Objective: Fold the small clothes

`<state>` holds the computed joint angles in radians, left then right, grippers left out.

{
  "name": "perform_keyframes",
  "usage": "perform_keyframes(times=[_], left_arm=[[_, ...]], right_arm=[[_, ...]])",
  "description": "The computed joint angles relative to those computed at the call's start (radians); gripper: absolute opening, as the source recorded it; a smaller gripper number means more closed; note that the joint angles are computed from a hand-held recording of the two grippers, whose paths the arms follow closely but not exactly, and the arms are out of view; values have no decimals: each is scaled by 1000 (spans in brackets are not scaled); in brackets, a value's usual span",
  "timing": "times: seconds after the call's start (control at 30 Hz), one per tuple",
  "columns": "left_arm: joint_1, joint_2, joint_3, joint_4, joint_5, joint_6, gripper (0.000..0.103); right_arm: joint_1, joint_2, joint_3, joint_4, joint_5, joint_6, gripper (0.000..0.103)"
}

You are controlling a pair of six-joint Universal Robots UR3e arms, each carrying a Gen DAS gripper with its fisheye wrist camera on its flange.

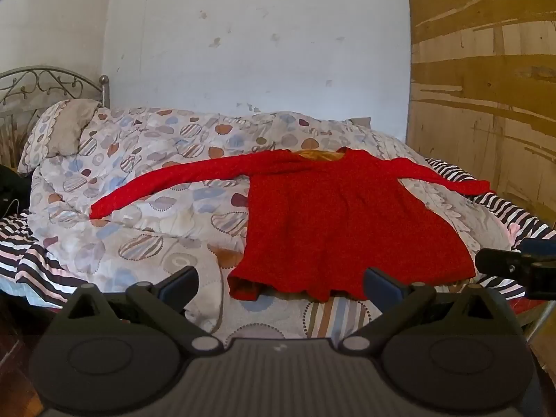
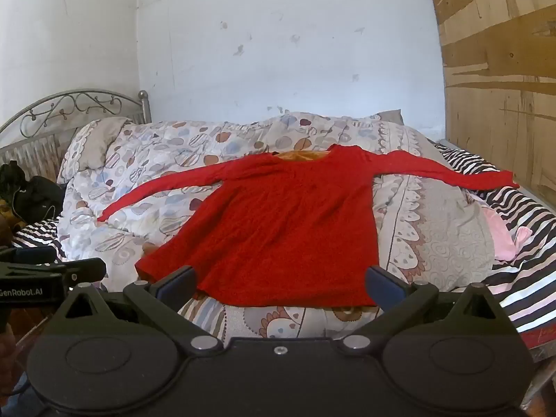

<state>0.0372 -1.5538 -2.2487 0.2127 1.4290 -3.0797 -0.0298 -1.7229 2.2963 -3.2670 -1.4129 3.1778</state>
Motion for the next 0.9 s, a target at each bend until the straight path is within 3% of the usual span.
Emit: perform_keyframes(times=[0.33, 0.9], left_arm=[[-14, 7, -5, -13, 19, -11, 102], [31, 21, -22, -17, -24, -1, 102]], right_arm=[[20, 11, -9, 0, -21, -3, 103], [11, 4, -7, 7, -14, -12, 103]])
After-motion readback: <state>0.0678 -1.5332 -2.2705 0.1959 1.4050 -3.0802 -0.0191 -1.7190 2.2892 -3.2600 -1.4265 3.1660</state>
